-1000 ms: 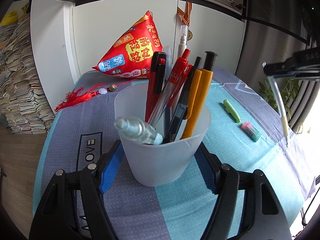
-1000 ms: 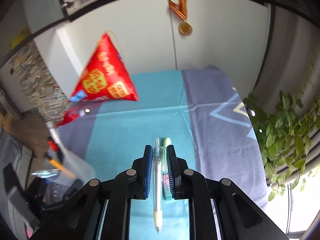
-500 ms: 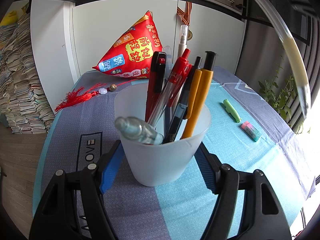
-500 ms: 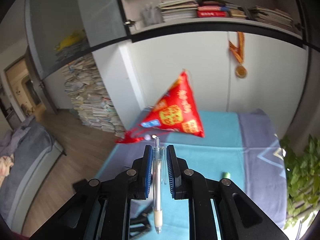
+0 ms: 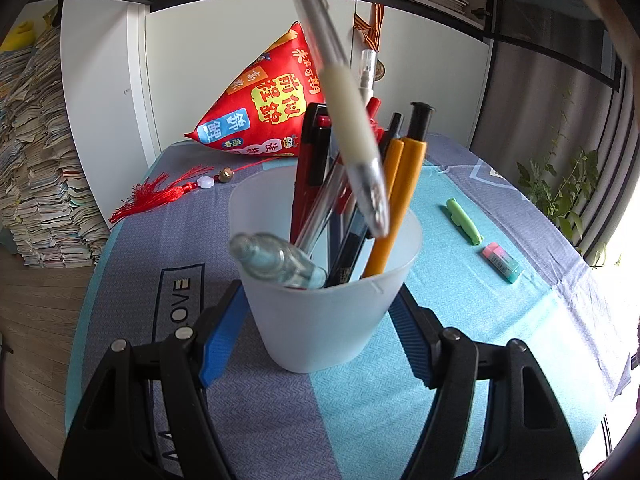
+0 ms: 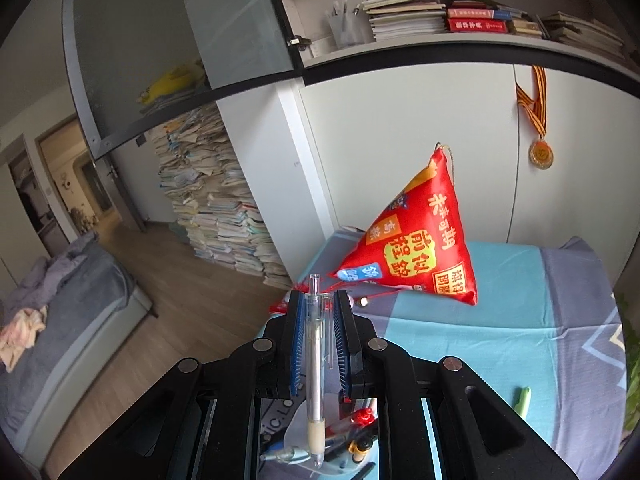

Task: Organize stationery
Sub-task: 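Lift the clear pen with the right gripper and drop it into the cup, then move the right gripper to the green highlighter and grasp it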

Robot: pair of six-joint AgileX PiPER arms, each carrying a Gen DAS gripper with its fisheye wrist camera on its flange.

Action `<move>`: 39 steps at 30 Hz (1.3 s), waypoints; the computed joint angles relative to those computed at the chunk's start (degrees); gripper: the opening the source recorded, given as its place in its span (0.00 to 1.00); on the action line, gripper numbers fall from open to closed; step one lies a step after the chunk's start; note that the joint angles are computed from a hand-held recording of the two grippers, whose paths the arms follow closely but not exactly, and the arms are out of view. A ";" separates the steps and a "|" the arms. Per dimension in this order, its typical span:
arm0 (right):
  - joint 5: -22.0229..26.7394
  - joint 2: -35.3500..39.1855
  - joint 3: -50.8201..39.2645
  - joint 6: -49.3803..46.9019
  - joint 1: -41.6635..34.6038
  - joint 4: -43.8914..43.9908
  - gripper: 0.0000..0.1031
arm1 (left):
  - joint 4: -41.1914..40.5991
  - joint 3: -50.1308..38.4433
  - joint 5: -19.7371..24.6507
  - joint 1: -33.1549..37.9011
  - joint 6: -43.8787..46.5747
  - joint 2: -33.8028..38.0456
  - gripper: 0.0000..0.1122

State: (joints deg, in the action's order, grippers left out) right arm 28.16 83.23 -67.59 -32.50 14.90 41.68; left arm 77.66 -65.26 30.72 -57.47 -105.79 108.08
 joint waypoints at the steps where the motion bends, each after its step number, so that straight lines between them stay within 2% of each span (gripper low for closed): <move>1: 0.08 0.35 0.17 0.14 -0.10 -0.03 0.15 | -0.04 -0.02 -0.04 0.07 0.11 -0.01 0.63; 6: -0.08 0.58 2.24 -5.00 -1.18 5.05 0.15 | -0.09 -0.04 -0.02 0.04 0.13 -0.01 0.63; 14: -0.24 -0.82 6.27 -6.19 -1.95 4.00 0.15 | -0.13 -0.06 -0.10 0.14 0.24 -0.02 0.63; 23: 4.48 -4.61 9.60 -8.76 -6.20 5.10 0.15 | -0.99 -0.16 0.02 -0.23 0.52 0.23 0.63; 28: 6.59 -8.56 11.37 -12.63 -13.24 8.95 0.17 | -1.43 -0.40 0.12 -0.31 0.94 0.25 0.63; 31: 5.82 -9.16 11.80 -9.22 -16.83 4.83 0.23 | -1.46 -0.41 0.10 -0.28 0.98 0.25 0.63; 33: 5.81 -7.71 11.30 -4.76 -18.77 0.11 0.24 | -1.48 -0.41 0.17 -0.37 0.97 0.26 0.63; 39: 6.52 3.00 8.59 9.06 -23.00 -14.02 0.24 | -1.52 -0.41 0.10 -0.31 1.02 0.24 0.63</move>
State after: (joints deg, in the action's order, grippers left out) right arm 34.68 86.24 -59.00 -23.44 -8.10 27.67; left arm 76.15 -65.67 30.82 -57.77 -104.77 108.32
